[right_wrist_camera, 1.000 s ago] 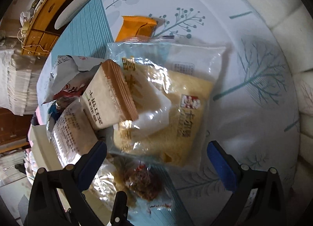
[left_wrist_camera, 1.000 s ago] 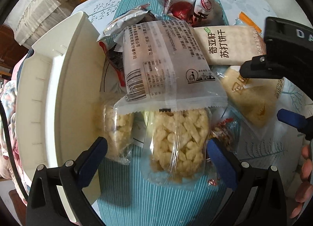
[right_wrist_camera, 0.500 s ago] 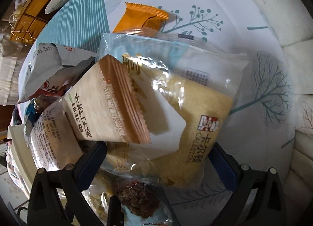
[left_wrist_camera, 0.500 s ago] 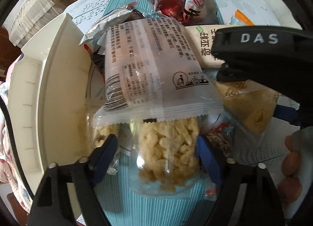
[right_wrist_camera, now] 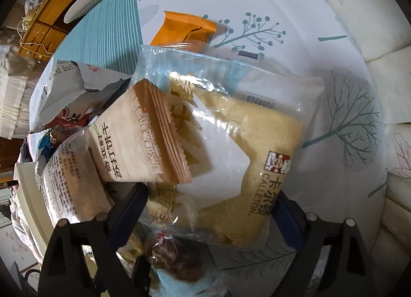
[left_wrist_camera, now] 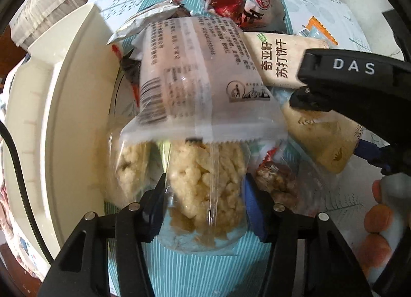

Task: Organize snacks
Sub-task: 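Carry both bags into the white tray and open both grippers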

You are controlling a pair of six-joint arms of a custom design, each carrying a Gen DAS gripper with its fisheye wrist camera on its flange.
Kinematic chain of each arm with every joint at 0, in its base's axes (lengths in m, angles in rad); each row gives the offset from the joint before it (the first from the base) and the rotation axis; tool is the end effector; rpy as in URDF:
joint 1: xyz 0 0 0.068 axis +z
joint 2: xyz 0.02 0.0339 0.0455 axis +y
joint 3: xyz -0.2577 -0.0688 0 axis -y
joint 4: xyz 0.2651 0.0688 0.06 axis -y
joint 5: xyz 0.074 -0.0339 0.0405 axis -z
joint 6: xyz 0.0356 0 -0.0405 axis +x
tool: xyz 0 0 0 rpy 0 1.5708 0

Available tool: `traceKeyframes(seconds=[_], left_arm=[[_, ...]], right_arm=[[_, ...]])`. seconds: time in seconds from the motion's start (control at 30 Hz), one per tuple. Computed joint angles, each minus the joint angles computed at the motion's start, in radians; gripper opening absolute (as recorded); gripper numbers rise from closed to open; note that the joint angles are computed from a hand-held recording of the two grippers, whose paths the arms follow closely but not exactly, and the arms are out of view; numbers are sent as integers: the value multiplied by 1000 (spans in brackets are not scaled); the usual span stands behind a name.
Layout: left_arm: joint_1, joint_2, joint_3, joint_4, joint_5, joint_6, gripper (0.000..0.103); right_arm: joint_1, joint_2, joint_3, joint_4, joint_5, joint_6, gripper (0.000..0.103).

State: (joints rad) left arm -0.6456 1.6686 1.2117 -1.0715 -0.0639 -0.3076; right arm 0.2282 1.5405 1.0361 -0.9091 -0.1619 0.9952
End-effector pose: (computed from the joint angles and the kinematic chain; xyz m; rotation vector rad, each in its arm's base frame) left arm 0.2523 -0.1872 0.1974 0.5150 3.0306 0.0574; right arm 0.2815 0.0713 0.1877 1.1366 2.8699 0.3447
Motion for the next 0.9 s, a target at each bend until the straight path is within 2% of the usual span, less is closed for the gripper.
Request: traceKeyframes(seconds=[0.07, 0.17, 0.37, 0.47, 0.67, 0.77, 0.9], left_arm=[[3, -14, -12, -4, 9, -9, 53], [21, -40, -35, -7, 12, 1, 53], [52, -78, -38, -17, 7, 21, 53], [61, -114, -33, -33, 10, 33, 53], [79, -216, -58, -72, 26, 54, 53], [104, -236, -67, -53, 47, 59, 53], [116, -312, -72, -90, 76, 57, 53]], right_arm=[[-1, -44, -28, 2, -4, 17, 79], [-19, -99, -74, 23, -20, 19, 71], [-47, -250, -168, 20, -37, -2, 45], [-53, -320, -201, 17, -47, 7, 35], [-42, -428, -239, -15, -72, 31, 25], [-28, -474, -252, -30, -81, 65, 22], [-20, -545, -258, -84, -78, 92, 21]])
